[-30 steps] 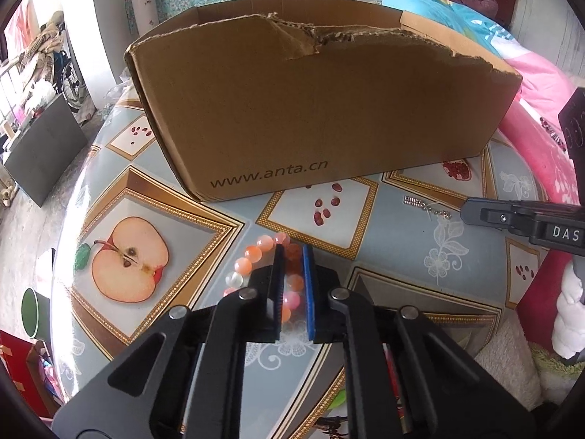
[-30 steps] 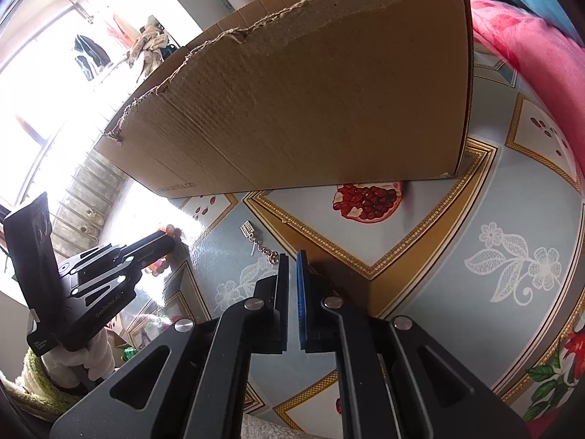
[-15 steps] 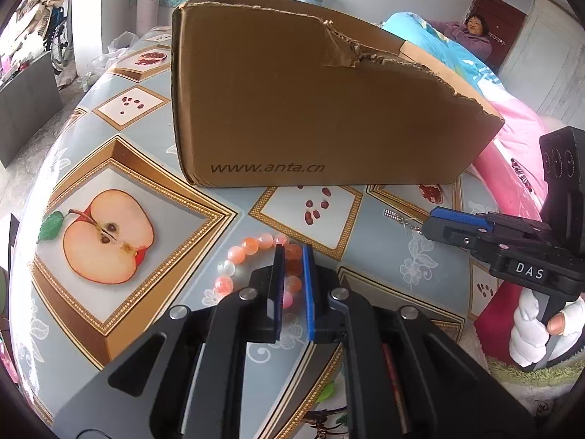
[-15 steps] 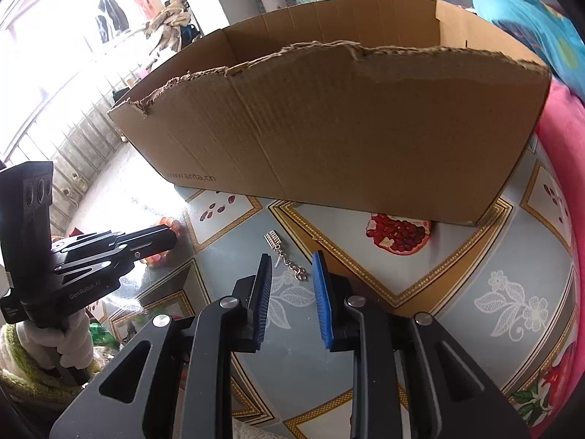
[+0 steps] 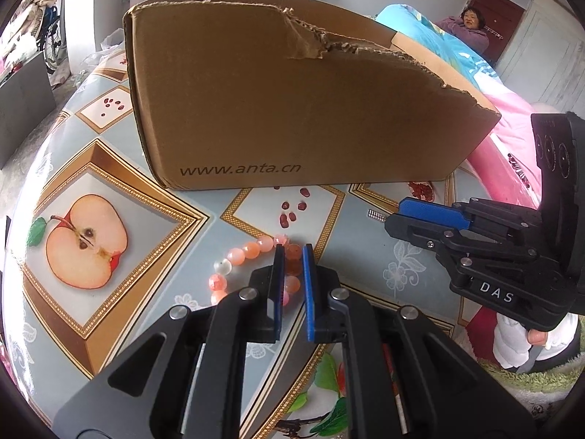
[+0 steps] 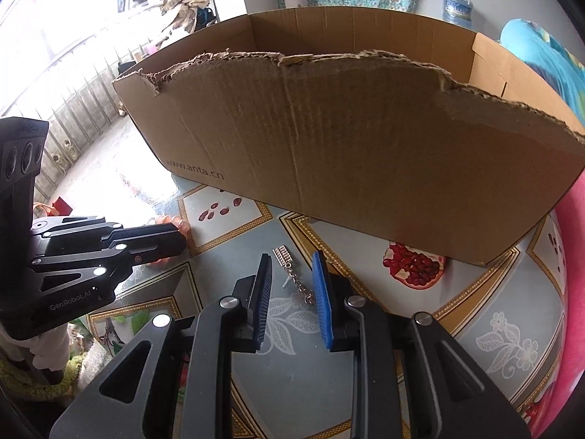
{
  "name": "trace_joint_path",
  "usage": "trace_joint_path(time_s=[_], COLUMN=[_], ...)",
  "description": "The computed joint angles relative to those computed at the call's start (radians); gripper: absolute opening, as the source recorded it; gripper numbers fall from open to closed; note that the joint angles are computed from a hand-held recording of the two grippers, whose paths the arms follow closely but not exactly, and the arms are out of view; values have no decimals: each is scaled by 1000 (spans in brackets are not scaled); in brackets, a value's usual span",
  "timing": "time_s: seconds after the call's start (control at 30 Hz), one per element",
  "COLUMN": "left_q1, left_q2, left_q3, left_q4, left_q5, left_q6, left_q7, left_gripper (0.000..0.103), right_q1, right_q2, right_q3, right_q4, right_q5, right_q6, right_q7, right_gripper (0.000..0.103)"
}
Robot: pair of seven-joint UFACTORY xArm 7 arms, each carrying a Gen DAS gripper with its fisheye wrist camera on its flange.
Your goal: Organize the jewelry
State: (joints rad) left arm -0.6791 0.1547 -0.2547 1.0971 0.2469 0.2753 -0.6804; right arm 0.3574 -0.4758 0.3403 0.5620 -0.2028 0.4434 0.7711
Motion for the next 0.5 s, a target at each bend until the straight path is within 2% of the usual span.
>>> trace_joint_path(time_s=[0.17, 0.2, 0.3, 0.4, 0.5], left_q1=[-15, -17, -21, -24, -26], left_q2=[18, 20, 27, 31, 33], left_q3=[8, 8, 10, 12, 13], left_q4=[42, 47, 58, 63, 66], left_q5=[29, 33, 44, 53, 59], left_q6=[58, 66, 76, 77, 80], left_q7=[-22, -25, -34, -43, -47], left_gripper=[9, 9, 9, 9, 9], right_q1=[-30, -22, 4, 12, 45], right_q2=[44, 47, 34, 20, -7], right_q3=[47, 43, 26, 18, -37], right_q4=[44, 48, 40, 26, -21], right_q5=[-81, -83, -60, -36, 38], right_q6=[32, 36, 41, 29, -21], right_q7=[19, 15, 20, 50, 36], right_gripper=[22, 18, 7, 5, 3])
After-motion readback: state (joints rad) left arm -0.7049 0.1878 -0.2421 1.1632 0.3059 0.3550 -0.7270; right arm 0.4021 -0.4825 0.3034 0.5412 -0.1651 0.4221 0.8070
